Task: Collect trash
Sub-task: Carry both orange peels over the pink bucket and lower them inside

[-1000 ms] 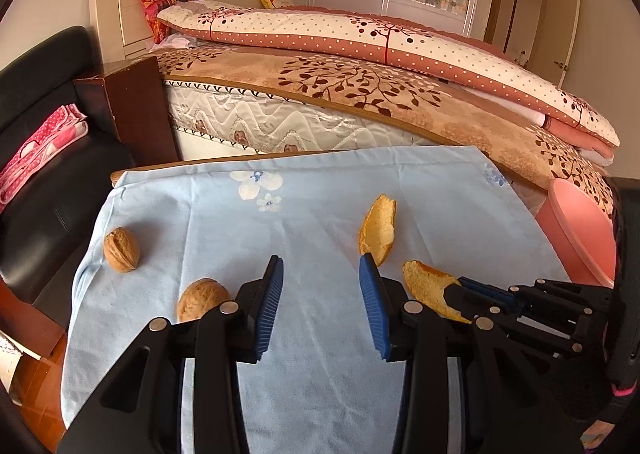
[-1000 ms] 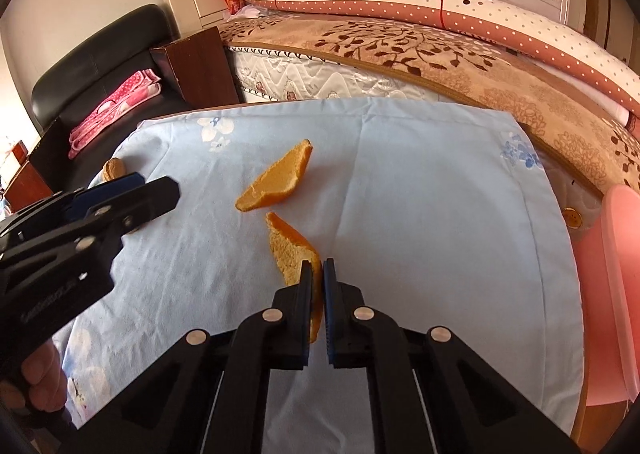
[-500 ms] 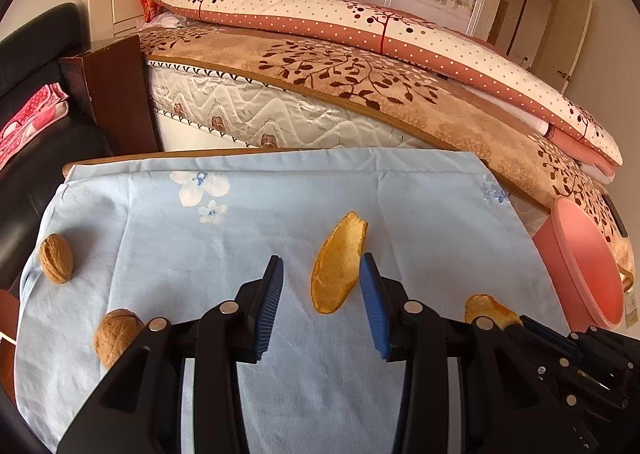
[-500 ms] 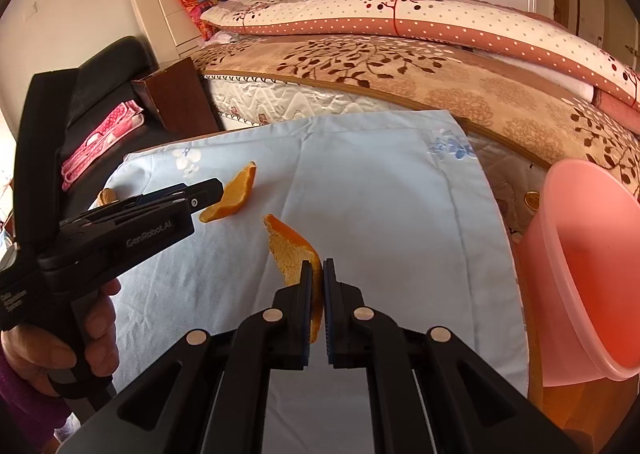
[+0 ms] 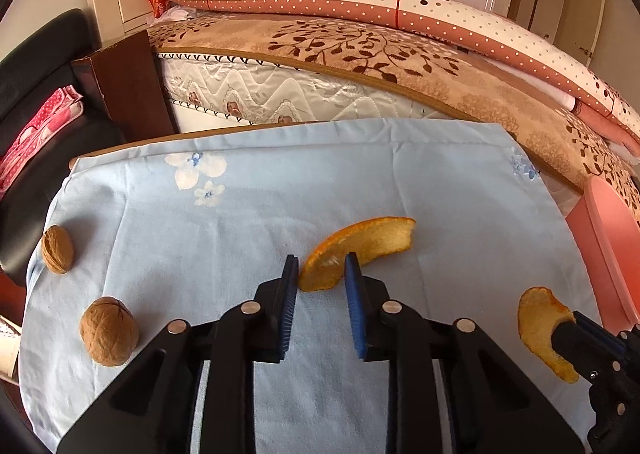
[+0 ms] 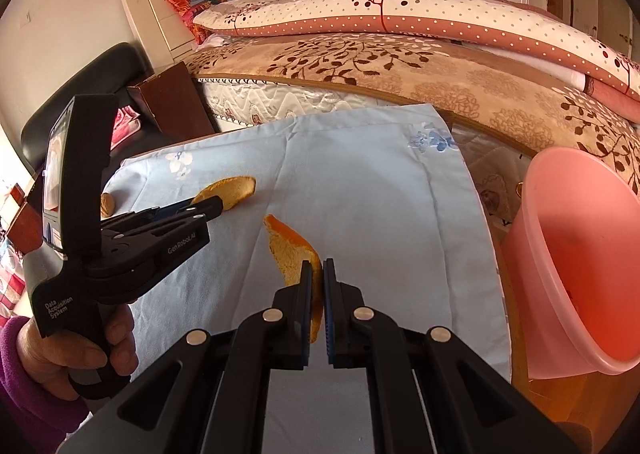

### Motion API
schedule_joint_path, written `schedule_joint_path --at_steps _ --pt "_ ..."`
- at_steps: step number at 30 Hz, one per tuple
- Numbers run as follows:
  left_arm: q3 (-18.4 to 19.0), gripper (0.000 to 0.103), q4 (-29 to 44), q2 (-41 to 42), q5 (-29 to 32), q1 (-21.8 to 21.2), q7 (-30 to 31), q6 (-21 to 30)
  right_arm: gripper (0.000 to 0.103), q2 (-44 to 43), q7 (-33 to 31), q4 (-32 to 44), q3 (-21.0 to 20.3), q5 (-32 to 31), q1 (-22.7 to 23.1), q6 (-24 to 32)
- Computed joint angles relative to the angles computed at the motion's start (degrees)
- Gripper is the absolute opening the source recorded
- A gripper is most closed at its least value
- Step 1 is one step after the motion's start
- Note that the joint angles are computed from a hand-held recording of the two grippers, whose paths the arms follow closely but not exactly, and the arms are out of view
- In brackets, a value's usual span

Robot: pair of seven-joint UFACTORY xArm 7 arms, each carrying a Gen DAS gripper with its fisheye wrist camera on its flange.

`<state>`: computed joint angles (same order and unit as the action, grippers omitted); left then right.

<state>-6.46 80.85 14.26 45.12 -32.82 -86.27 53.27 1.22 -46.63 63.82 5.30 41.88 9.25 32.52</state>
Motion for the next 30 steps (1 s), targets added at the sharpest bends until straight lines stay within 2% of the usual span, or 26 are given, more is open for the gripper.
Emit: schedule_joint_path --at_steps 5,16,22,30 --pt "-0.45 0.007 -1.80 -1.46 0.59 -0.19 -1.11 -1.47 0.005 -1.34 -0.90 -1.00 -0.40 1.00 -0.20 0.36" --pt "-3.07 0.007 -3.38 -5.14 3.77 -1.34 -5.82 -1.01 0.005 -4.48 -2.32 -3.05 -2.13 2.92 0.03 0.68" --pt "-4.05 0.007 1.50 -3.18 6.22 -3.64 -5.72 1.67 0.005 -5.33 -2.56 -3.02 -3.29 3.67 -0.59 0.98" --pt "-2.75 0.007 10.35 1.97 8.37 -8.13 -3.64 3.93 0.005 -6.86 -3.00 -3.62 -5.21 4.26 -2.05 0.88"
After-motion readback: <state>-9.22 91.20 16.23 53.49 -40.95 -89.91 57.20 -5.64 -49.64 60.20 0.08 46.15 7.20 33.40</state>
